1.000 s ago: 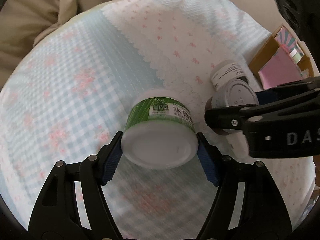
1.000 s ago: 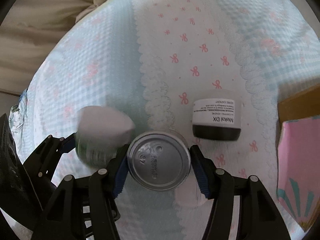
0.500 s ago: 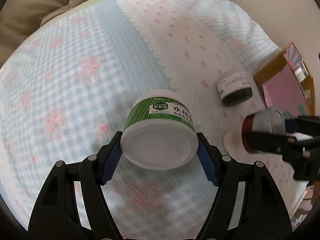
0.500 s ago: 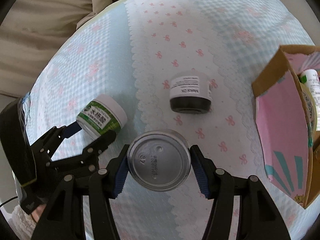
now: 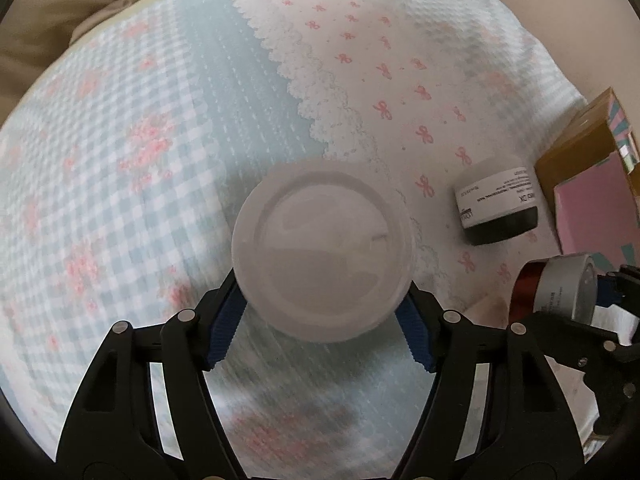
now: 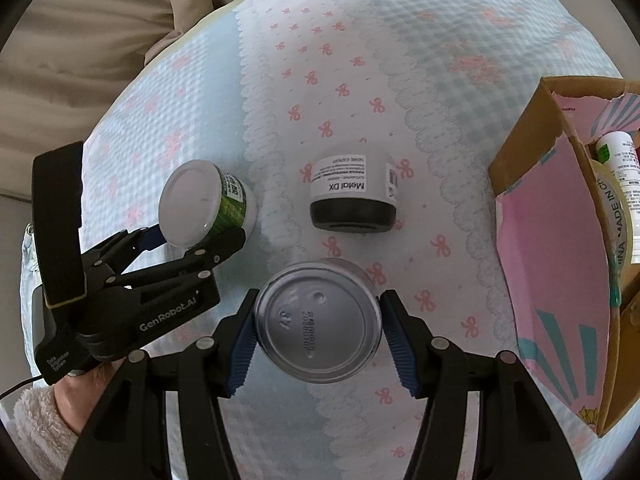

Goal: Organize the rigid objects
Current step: 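Close the right tool on the silver-lidded jar while the left tool grips and lifts the green jar, then carry both jars over the cardboard box and open both tools to drop them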

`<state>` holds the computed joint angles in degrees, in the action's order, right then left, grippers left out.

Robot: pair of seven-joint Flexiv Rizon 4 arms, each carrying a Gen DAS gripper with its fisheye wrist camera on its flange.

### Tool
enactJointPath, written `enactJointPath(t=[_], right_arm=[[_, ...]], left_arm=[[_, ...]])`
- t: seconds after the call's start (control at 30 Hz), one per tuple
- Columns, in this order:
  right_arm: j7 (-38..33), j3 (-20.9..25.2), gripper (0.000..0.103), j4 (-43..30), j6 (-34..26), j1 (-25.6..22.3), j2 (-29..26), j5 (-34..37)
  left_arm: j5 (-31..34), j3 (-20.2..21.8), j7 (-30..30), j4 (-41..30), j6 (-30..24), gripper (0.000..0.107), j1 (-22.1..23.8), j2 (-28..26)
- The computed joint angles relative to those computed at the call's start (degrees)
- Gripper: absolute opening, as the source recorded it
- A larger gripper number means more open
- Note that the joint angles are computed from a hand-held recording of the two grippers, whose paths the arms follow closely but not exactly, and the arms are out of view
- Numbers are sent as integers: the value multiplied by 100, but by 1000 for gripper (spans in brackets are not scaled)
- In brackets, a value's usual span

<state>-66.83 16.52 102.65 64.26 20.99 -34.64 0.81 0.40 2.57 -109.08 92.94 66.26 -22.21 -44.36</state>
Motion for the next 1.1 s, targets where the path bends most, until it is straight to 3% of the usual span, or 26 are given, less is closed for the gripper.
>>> enactJointPath(t=[0.2,0.53,0.7,0.87,1.1], right_arm=[[-87,20,55,-27,29,-21,-44,3],[-74,25,55,100,124,-1,1,34],[-39,17,55,300,332,4,82,23],[41,27,55,631,687,-16,324,22],[164,77,55,1128,830,-122,1174,34]], left_arm=[[72,69,-52,-388,-57,69,-39,-286],[95,222,-136,4,890,69,-157,-232],[144,464,-375,359,1388,68,-414,-9],[228,744,-593,716,1551,68,-760,443],[624,917,-969,862,1088,68,-1178,1369]])
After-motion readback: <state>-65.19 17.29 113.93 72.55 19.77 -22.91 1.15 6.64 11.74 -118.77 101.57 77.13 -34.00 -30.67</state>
